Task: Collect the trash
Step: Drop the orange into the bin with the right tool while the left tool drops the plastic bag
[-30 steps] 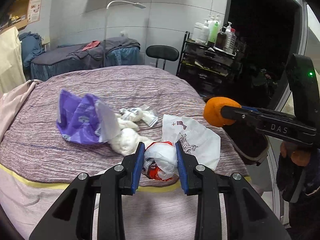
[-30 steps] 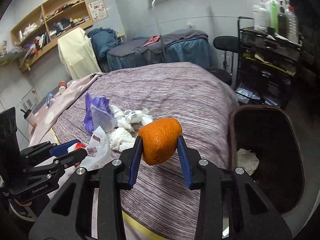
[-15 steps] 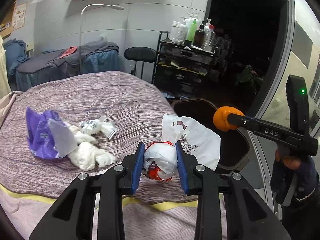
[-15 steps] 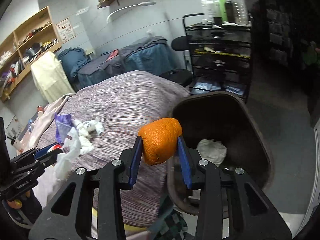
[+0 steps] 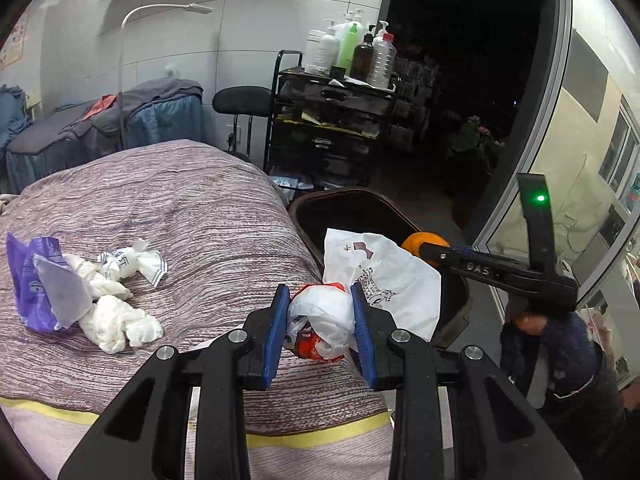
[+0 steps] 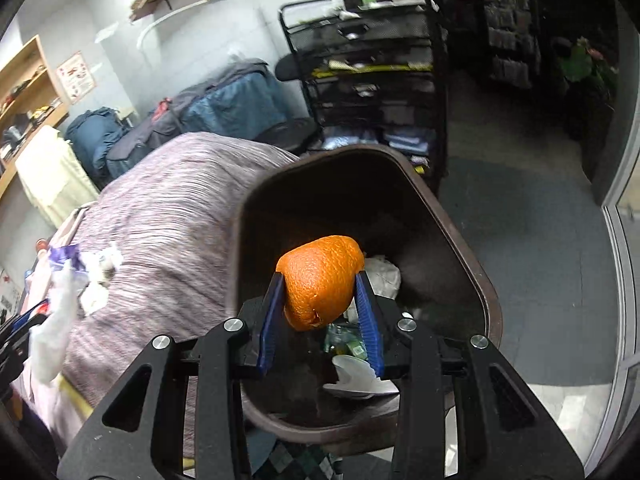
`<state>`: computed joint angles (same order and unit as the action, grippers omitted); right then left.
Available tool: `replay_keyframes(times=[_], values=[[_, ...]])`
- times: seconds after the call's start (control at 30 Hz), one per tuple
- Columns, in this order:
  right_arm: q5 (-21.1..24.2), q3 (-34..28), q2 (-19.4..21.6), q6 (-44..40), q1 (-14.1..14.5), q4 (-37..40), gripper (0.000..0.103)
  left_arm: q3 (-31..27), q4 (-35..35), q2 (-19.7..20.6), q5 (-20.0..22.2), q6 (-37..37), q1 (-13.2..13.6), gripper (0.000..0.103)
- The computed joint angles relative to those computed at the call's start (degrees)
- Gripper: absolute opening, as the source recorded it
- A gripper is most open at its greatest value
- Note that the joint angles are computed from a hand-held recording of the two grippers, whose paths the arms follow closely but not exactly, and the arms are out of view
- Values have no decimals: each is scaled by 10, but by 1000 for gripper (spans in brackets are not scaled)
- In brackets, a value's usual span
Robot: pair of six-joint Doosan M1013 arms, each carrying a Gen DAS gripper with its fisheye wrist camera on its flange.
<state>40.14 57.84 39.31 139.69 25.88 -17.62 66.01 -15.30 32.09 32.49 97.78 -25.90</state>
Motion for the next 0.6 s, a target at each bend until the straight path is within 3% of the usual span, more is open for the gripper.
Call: replay_keyframes(times=[0.33, 0.47, 0.6], values=[[33, -26, 30, 10, -7, 5, 41, -10, -3, 7, 15, 0, -3, 31], [36, -24, 29, 19, -4, -8, 53, -18, 0, 12, 23, 3, -5, 31], [28, -3, 15, 55, 2, -45, 58, -30, 1, 20, 32, 9, -7, 31]])
